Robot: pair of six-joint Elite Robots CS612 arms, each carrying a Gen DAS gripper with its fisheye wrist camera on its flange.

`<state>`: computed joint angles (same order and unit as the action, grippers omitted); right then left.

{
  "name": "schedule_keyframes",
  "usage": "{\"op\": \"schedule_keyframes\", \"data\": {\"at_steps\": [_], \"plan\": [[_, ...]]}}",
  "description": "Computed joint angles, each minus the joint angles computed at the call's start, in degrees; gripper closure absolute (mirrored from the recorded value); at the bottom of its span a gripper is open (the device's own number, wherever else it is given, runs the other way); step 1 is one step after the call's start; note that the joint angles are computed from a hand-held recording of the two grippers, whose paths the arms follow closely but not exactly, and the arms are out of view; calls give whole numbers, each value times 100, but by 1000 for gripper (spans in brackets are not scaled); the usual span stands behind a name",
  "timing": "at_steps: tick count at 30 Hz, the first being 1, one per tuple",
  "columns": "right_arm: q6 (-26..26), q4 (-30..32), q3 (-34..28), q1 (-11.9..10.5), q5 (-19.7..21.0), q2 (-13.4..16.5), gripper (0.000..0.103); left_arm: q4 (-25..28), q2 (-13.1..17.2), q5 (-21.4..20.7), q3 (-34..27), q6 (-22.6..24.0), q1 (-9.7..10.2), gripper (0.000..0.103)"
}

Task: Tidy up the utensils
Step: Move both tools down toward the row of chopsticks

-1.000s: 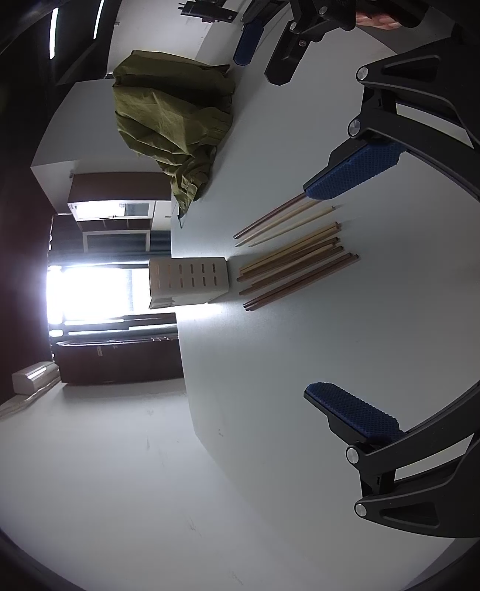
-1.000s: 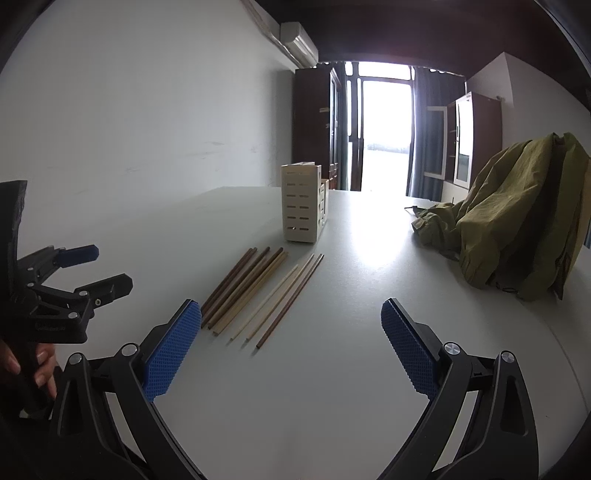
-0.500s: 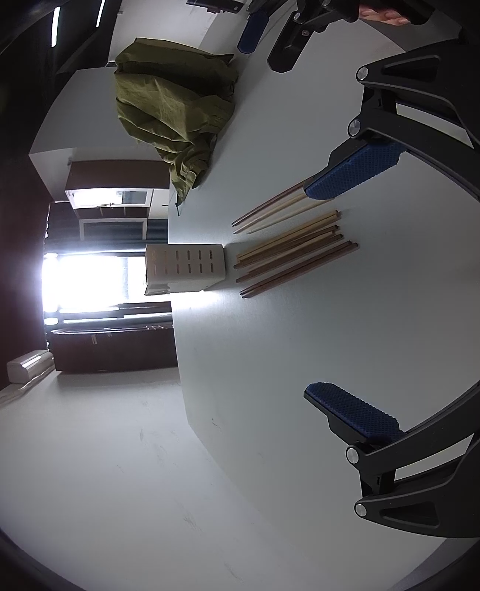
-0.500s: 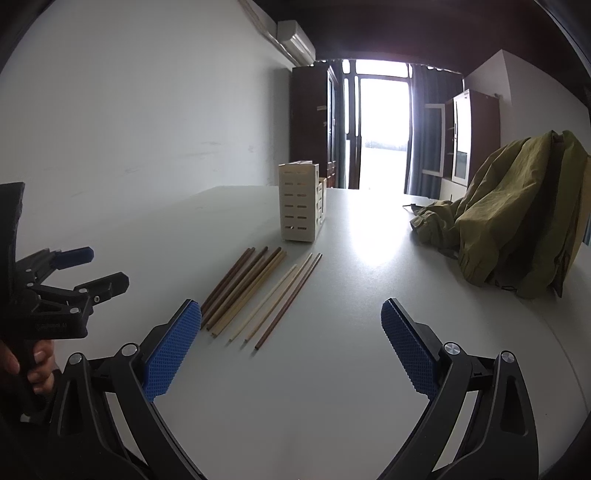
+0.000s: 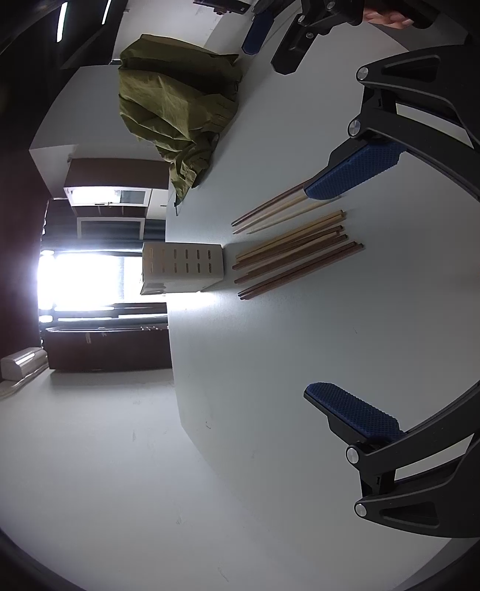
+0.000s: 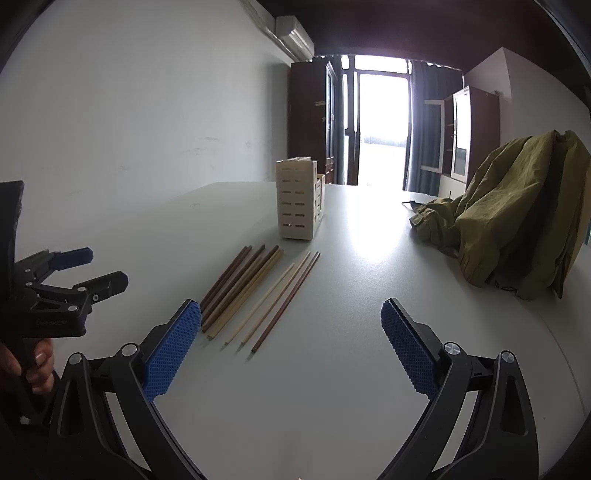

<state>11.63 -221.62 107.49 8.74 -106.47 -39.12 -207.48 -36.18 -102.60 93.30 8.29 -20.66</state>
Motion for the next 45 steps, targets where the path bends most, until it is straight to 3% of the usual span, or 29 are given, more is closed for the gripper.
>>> {"op": "schedule_keyframes", "data": {"at_steps": [11,20,30,45], "plan": [[150,726,-277,-139,15,-41,4,552,108,52,-558,-26,-14,6],[175,1540,-685,-344,262,-38,4,1537,291,120,-1218,109,-32,6],[316,2586,-1304,-605,591,78,4,2408,583,156,-2009,96,-30,6],[384,3624,-2082,-714,809,333,4,3544,984,355,-3005,146,-93,7]]}}
